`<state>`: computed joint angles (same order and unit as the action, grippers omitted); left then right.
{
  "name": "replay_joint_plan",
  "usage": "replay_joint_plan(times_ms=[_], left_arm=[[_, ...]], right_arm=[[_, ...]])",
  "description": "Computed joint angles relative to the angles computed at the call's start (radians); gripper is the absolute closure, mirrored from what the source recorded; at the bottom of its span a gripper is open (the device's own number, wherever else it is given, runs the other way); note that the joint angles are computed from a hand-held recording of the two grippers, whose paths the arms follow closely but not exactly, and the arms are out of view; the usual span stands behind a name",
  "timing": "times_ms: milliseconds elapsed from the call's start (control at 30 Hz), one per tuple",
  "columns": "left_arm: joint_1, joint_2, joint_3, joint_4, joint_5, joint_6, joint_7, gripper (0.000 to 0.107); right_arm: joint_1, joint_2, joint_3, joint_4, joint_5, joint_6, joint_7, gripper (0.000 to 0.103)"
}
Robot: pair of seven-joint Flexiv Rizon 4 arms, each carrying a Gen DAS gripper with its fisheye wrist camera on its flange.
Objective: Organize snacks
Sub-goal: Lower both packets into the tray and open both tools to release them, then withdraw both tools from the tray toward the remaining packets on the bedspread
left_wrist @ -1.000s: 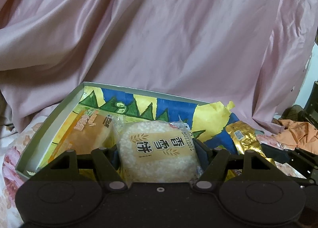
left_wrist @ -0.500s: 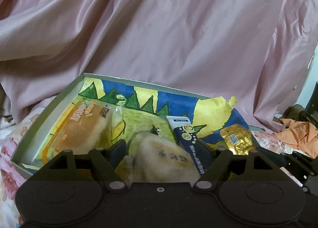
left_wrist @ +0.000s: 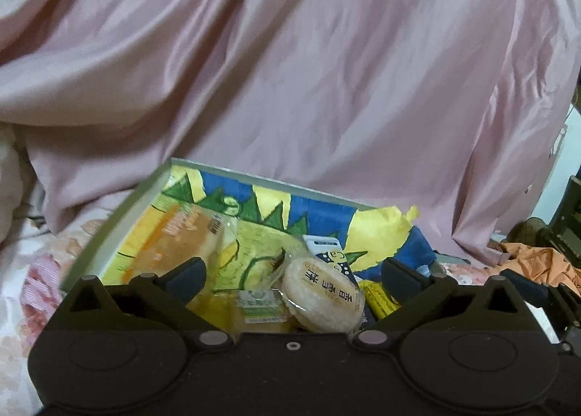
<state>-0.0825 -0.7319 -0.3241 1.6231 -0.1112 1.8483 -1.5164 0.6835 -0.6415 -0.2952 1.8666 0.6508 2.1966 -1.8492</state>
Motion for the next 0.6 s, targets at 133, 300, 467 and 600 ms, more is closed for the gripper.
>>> replay_joint_plan(times_ms=[133,300,467,600], left_arm=[[0.007,0.050,0.020,0.069,0.014,0.049,-0.016,0.005],[0.027,0.119,0.040,0.170,0.049,0.121,-0.054,0.005],[0.059,0.185,0.052,0.283,0.102,0.195,-0.115,0.005],[0.075,0.220,0.074,0.367,0.153,0.260,-0.164,0.005]], right_arm=[[-0.019,0.022,0.048,0.023,0.002,0.072,0.009,0.001],[-0.013,0.060,0.089,0.037,0.063,0.111,-0.041,0.000],[-0.004,0.099,0.136,0.049,0.145,0.142,-0.109,0.000],[-0.007,0.132,0.191,0.070,0.194,0.173,-0.155,0.000]])
